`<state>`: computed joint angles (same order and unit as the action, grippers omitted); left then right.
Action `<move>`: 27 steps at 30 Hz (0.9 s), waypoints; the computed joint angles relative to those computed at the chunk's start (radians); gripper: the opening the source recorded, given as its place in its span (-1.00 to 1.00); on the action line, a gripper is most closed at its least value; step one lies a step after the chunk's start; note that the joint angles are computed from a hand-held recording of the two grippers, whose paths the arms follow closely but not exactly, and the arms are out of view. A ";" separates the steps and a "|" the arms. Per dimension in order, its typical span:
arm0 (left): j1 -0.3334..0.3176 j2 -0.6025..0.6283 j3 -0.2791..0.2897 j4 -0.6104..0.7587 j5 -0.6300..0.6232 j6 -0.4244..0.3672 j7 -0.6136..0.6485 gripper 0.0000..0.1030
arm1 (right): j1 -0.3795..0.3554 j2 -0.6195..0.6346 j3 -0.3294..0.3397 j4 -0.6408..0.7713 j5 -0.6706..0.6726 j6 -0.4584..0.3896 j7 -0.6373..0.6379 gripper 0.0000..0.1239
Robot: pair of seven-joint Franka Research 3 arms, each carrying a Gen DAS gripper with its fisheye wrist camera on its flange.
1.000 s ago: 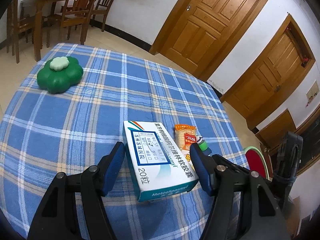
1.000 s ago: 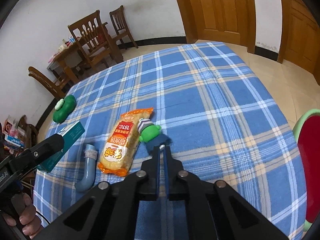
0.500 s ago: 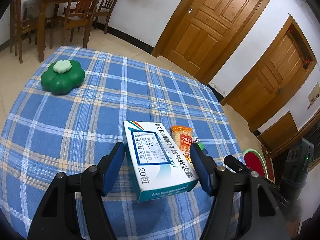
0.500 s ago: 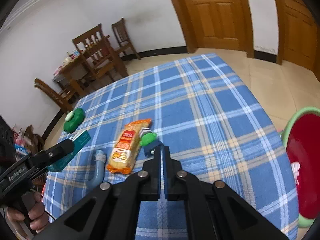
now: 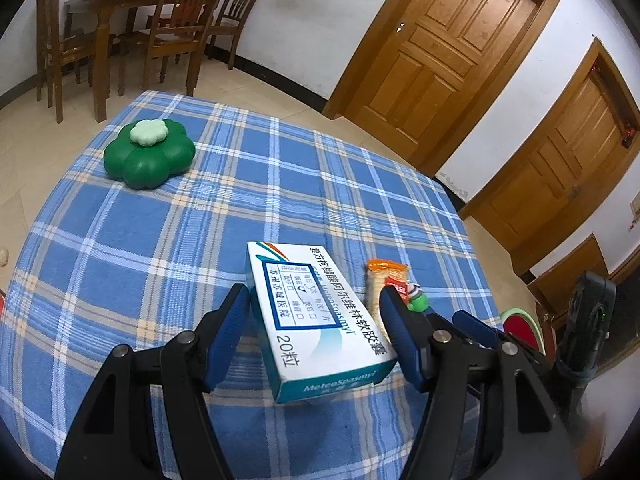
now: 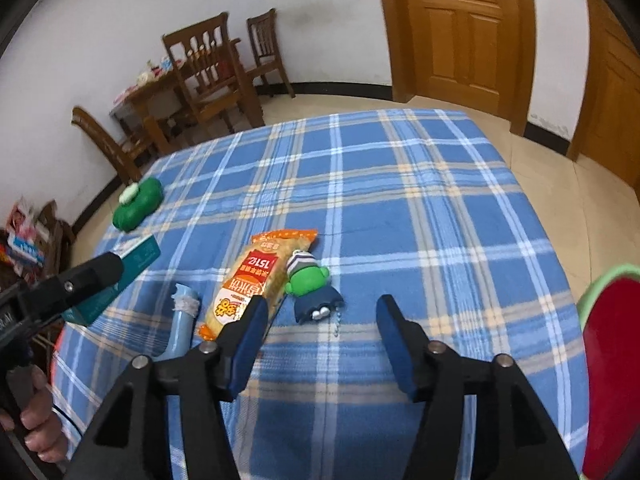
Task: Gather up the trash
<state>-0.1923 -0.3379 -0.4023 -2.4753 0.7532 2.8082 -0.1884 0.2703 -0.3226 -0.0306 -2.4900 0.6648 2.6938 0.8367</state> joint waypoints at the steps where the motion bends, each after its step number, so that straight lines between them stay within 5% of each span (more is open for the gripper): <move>1: 0.000 -0.001 0.001 -0.001 -0.001 -0.002 0.000 0.31 | -0.001 0.008 0.005 0.003 -0.012 0.007 -0.003 -0.04; 7: 0.002 -0.004 0.001 -0.006 0.003 0.000 -0.006 0.31 | -0.014 0.055 0.026 0.031 -0.098 0.002 0.033 -0.05; 12: -0.002 -0.006 0.001 -0.007 -0.003 0.006 0.001 0.31 | -0.022 0.064 0.035 0.029 -0.117 0.021 0.069 -0.47; 27: -0.019 -0.016 -0.022 0.024 -0.008 -0.015 0.008 0.31 | -0.053 -0.035 -0.027 -0.015 -0.024 -0.039 0.063 -0.49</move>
